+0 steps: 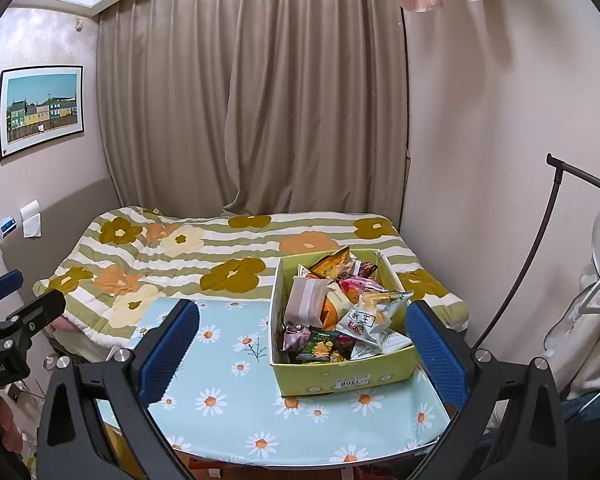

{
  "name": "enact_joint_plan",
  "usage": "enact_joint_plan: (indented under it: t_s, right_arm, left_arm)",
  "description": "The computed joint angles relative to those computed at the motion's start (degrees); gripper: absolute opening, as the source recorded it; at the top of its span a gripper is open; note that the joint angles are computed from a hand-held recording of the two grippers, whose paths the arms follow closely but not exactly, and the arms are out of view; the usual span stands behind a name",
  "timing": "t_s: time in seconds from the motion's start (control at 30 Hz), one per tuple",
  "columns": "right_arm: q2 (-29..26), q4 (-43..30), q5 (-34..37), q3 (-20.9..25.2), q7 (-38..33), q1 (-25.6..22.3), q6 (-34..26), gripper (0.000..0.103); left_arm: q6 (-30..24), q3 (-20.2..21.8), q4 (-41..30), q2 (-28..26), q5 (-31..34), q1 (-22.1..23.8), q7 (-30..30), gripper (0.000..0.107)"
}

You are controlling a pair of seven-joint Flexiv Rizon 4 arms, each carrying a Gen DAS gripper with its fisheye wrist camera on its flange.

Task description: Organize snacks

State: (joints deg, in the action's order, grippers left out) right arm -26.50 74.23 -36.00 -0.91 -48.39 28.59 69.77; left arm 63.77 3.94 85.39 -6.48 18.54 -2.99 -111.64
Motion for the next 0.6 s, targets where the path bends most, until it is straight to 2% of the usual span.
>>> enact_joint_plan:
  t_s: [0.6]
  right_arm:
    - [0.11,-0.4,-0.09,0.13,-0.34,0.37,-1.31,0.102]
  left_arm:
    - [0.01,-0.12,-0.14,0.29,2.1,-0.3,-2.17,0.103]
